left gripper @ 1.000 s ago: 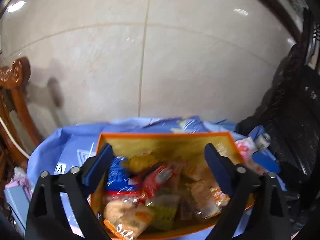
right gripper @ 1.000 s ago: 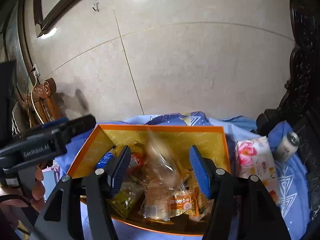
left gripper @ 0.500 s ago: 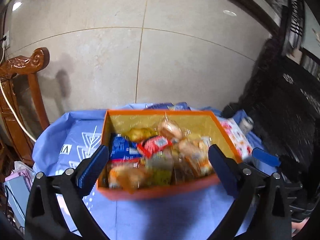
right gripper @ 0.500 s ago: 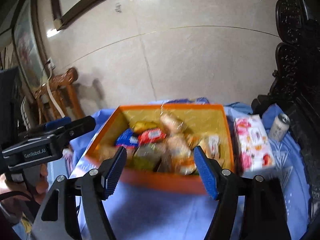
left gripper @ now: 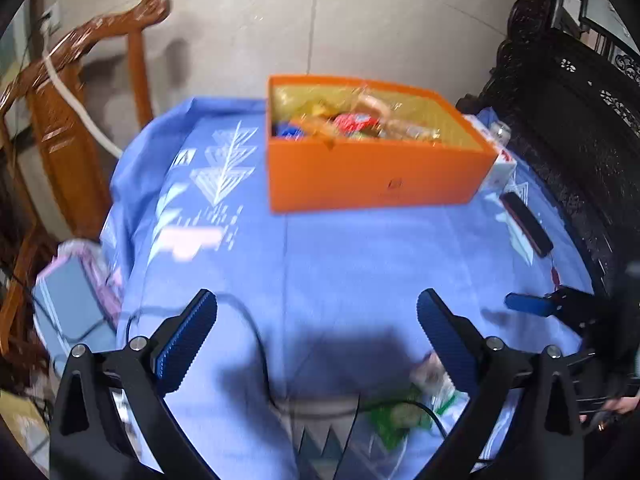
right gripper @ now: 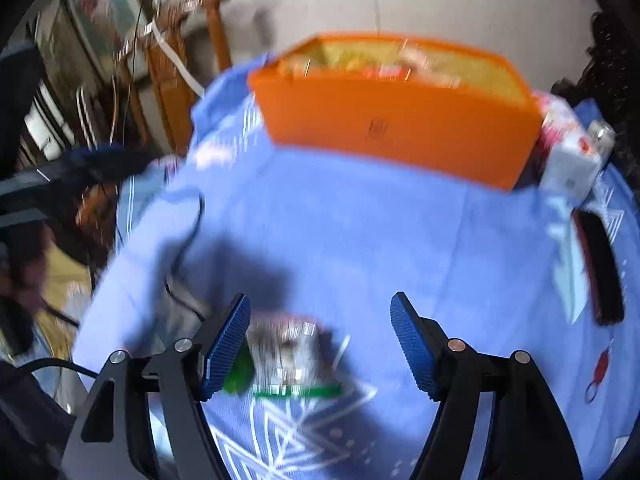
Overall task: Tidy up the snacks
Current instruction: 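Carry both snacks over the orange box and open both grippers, then grasp the green plum pack with the left gripper while the right grasps the clear cracker bag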
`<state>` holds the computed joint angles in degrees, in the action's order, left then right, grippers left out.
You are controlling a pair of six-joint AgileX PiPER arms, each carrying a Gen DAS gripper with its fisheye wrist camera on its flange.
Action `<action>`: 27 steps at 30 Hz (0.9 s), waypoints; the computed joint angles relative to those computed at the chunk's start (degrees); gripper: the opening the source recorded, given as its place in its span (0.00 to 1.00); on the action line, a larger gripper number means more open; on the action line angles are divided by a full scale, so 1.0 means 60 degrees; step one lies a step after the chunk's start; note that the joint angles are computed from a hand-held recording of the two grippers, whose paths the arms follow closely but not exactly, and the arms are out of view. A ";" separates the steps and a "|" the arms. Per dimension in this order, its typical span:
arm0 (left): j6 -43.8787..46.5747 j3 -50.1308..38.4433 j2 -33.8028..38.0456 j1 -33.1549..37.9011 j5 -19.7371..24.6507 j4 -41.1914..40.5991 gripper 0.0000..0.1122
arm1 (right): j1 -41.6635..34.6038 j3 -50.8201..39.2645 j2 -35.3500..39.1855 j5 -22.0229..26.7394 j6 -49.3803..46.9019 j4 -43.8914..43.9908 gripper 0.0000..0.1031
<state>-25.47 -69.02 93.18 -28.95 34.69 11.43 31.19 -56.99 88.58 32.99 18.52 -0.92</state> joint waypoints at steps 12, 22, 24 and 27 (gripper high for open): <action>0.0066 0.1805 -0.1524 0.0126 0.0097 -0.0014 0.88 | 0.1110 0.0122 0.1508 -0.0213 0.0898 -0.0756 0.65; 0.1555 0.2474 -0.0667 -0.1371 -0.1023 0.0473 0.88 | 0.0734 0.1410 -0.0082 0.0091 0.4253 -0.2535 0.46; 0.1896 0.2391 -0.0172 -0.1732 -0.1383 0.0794 0.88 | 0.0562 0.1684 -0.0469 0.0231 0.4295 -0.2339 0.46; 0.2762 0.2190 0.0595 -0.1932 -0.1956 0.0753 0.88 | 0.0597 0.1937 -0.0785 0.0432 0.4653 -0.2432 0.46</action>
